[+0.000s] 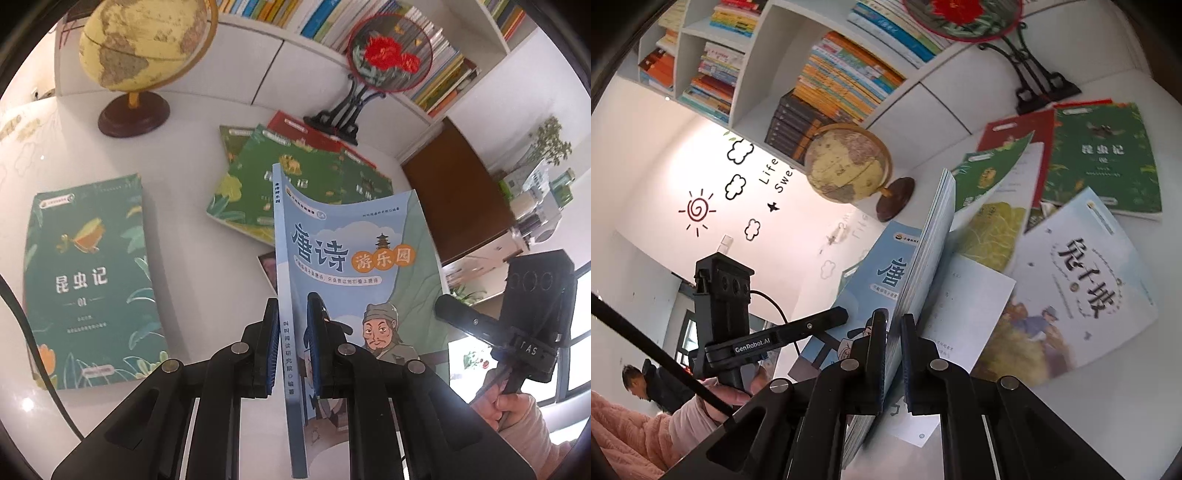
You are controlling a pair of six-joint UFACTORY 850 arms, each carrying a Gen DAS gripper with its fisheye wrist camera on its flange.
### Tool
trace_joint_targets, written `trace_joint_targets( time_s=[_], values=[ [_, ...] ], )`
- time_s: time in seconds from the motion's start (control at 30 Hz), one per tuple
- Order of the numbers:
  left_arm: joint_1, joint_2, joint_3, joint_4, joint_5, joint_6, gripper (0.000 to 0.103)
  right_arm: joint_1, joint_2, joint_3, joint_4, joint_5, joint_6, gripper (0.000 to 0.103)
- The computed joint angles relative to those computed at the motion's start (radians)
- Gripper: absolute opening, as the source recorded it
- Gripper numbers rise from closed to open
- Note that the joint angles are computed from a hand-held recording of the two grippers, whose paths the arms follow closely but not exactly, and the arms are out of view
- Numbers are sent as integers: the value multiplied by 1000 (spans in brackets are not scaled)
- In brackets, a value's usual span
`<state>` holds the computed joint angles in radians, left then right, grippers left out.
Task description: Organize books
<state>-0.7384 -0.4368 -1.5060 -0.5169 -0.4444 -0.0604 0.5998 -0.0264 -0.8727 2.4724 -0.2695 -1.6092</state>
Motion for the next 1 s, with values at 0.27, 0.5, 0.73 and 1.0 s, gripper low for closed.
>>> trace_joint_targets(
  time_s=[0.27, 0.5, 0.73, 1.0],
  values=[
    [37, 42, 27, -66, 13, 73, 11, 22, -25, -57, 115, -25, -120, 8],
    [88, 82, 58, -104, 47, 128, 11, 25, -108, -182, 100, -45, -148, 9],
    [157, 117, 128, -87, 60, 111, 11, 36, -278, -400, -135, -36, 35, 9],
    [225, 108, 201, -26, 52, 17, 11, 52, -502, -633, -610, -40, 524, 9]
  ],
)
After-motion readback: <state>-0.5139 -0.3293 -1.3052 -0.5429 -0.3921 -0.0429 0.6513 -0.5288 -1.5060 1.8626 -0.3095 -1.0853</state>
